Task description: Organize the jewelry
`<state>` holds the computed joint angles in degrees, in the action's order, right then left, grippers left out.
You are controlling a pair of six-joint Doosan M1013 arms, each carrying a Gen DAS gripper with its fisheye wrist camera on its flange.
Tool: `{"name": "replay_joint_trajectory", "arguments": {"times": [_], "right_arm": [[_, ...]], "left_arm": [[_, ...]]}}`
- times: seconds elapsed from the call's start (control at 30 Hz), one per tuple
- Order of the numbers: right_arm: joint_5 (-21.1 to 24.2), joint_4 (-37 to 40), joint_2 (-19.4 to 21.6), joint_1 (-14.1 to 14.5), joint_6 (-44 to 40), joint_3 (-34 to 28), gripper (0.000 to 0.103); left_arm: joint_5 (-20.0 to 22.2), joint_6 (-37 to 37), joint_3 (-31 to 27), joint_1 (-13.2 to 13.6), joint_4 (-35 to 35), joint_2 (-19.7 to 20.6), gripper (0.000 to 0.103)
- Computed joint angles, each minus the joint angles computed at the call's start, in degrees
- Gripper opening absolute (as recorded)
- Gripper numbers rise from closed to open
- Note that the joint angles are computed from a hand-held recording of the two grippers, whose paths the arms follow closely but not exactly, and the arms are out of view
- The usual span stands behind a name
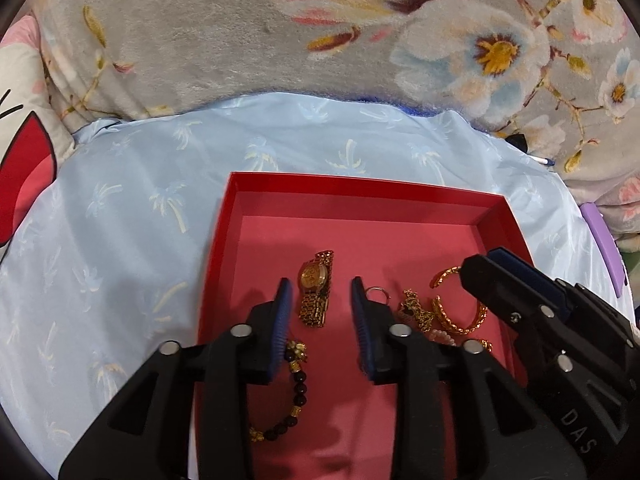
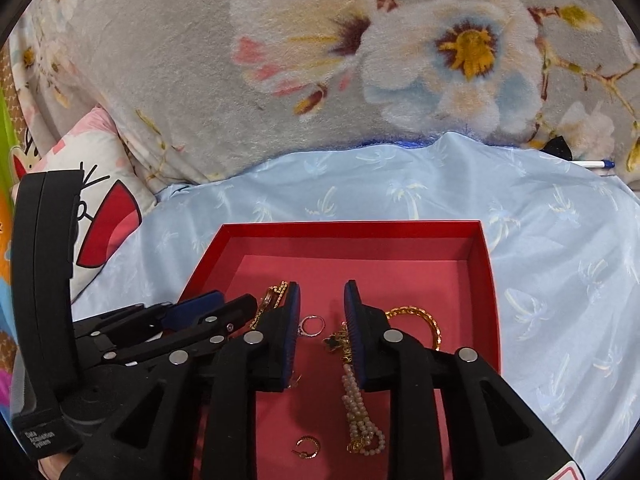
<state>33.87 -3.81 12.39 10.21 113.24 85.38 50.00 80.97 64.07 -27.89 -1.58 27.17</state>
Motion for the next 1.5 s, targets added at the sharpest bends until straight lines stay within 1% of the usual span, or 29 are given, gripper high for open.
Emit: {"name": "replay_joint_trajectory", "arguments": {"times": [0.13,0.2,0.27,0.37,0.4,0.43,0.5,0.63,0.8,0.9,0.93,1.0,1.03,1.07,1.13,1.17,1.23,1.3,1.37,1.5], "right_arm": [[-1.2,-4.4,-1.6,0.7,4.0,1.8,0.034],[-1.7,-7.1,-2.6,1.3,6.5,2.8,0.039],[-1.7,-11.4,-3.5,2.2,10.1,3.8,0.046],[-0.5,-16.2,-4.5,3.5,13.8,4.9,0.048],[0.0,-16.6,-4.7,3.7,14.1,5.1,0.048],[0.2,-16.7,-5.0,3.8,14.2,5.4,0.048],[0.4,-16.0,-5.7,4.0,14.1,6.1,0.048],[1.0,-16.4,-7.5,4.8,15.2,7.6,0.051],[2.9,-22.6,-9.4,6.8,20.1,9.1,0.053],[3.8,-25.8,-10.6,7.9,22.7,10.0,0.057],[4.0,-26.9,-10.9,8.2,23.7,10.4,0.059],[4.4,-30.2,-11.8,9.1,26.9,11.4,0.062],[4.5,-31.4,-12.3,9.4,28.1,12.0,0.065],[4.3,-32.7,-12.7,9.7,29.6,12.7,0.068],[4.9,-35.8,-13.1,10.5,32.6,13.7,0.07],[5.9,-38.8,-13.2,11.1,35.4,14.4,0.072],[6.8,-41.4,-13.3,11.8,38.1,15.3,0.075],[7.4,-42.1,-13.1,12.0,39.7,16.2,0.076],[7.4,-41.2,-12.8,11.8,39.7,16.7,0.076],[7.4,-40.1,-12.2,11.3,39.1,17.2,0.076]], "left_arm": [[-2.4,-5.4,2.5,-1.3,8.3,-2.0,0.037],[-3.0,-7.2,3.7,-1.6,10.3,-3.0,0.038],[-3.6,-9.0,5.1,-1.8,12.0,-4.1,0.038],[-4.1,-10.5,7.3,-2.2,13.2,-5.7,0.039],[-4.1,-10.5,7.6,-2.2,13.2,-6.0,0.039],[-4.0,-9.9,8.1,-2.2,12.6,-6.4,0.04],[-3.8,-9.5,9.2,-2.2,12.1,-7.3,0.046],[-4.0,-9.6,11.6,-2.7,12.3,-9.2,0.046],[-4.9,-12.0,14.9,-3.6,14.1,-12.0,0.046],[-5.6,-13.5,16.5,-4.0,15.3,-13.4,0.048],[-5.9,-14.6,17.2,-4.2,16.3,-14.0,0.05],[-6.6,-17.4,18.5,-4.7,19.3,-15.0,0.06],[-7.4,-19.4,19.5,-5.0,21.7,-15.6,0.061],[-8.0,-21.3,20.2,-5.4,23.7,-16.1,0.062],[-8.7,-24.4,21.7,-6.0,27.1,-16.9,0.062],[-8.9,-26.0,22.4,-6.2,28.3,-17.2,0.062],[-9.1,-27.4,23.2,-6.6,29.7,-17.3,0.062],[-8.9,-29.5,24.0,-7.2,32.6,-17.3,0.062],[-8.4,-31.4,24.6,-7.8,35.7,-16.9,0.062],[-8.4,-30.9,25.1,-7.6,35.3,-16.4,0.062]]}}
